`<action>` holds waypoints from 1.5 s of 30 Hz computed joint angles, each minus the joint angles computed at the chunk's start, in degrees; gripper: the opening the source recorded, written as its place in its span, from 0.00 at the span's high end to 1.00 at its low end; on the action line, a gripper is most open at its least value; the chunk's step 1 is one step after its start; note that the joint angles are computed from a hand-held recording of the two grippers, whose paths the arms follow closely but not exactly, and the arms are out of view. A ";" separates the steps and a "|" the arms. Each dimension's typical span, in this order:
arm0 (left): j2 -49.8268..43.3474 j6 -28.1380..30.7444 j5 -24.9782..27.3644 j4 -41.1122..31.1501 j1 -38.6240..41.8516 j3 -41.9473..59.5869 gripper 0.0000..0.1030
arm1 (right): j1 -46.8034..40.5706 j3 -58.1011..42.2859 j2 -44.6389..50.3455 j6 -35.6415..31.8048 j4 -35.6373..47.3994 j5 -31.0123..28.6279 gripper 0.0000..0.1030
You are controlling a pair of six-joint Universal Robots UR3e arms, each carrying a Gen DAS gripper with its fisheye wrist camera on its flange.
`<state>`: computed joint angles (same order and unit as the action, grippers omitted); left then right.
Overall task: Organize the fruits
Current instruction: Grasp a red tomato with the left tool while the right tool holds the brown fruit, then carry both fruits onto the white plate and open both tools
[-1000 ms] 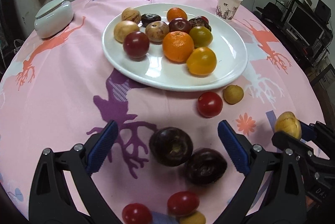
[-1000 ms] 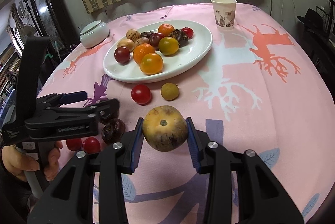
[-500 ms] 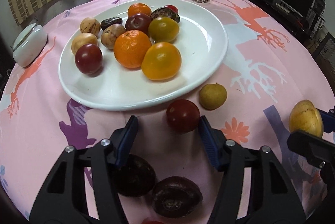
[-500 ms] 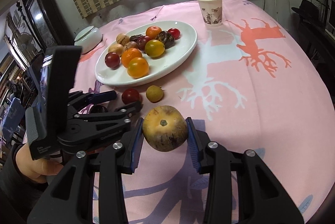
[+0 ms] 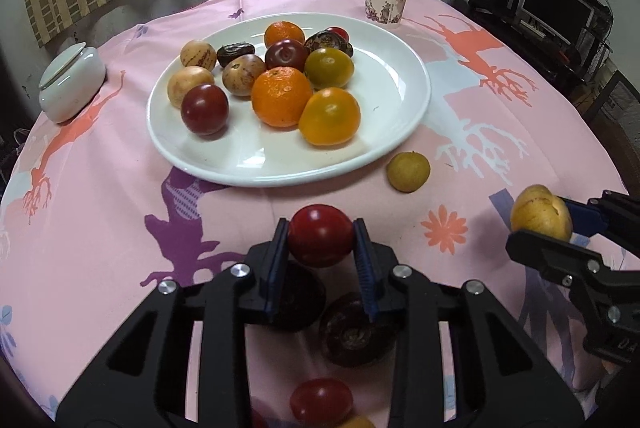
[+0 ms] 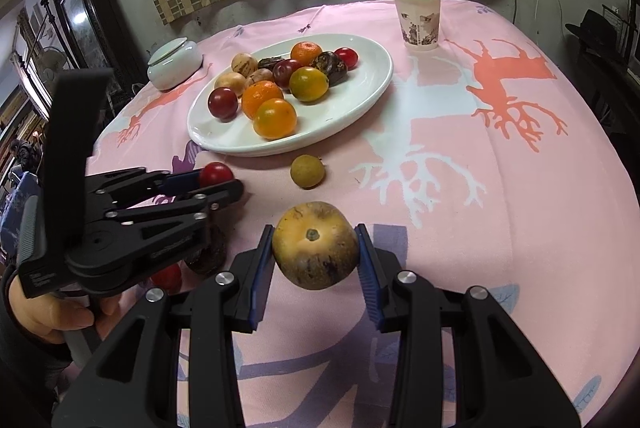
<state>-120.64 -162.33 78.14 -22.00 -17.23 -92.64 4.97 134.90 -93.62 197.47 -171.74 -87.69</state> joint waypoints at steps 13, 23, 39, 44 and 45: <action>6.62 2.25 -4.40 0.90 5.38 -2.57 0.69 | 6.23 -13.53 8.53 -3.71 4.55 -7.11 0.62; -8.75 -4.05 -1.36 -7.78 4.35 22.80 0.69 | 0.93 -31.07 21.32 -7.93 7.99 -8.92 0.62; -10.89 -6.89 4.33 -4.41 3.14 23.10 0.20 | -0.87 -32.58 24.78 -5.15 6.42 -5.96 0.56; -5.41 -6.58 4.04 -0.08 3.63 14.15 0.20 | 0.29 -25.15 18.13 -5.43 5.10 -6.39 0.53; -4.31 -6.42 4.40 1.54 3.44 12.15 0.20 | 0.70 -23.35 16.54 -5.39 4.74 -6.47 0.53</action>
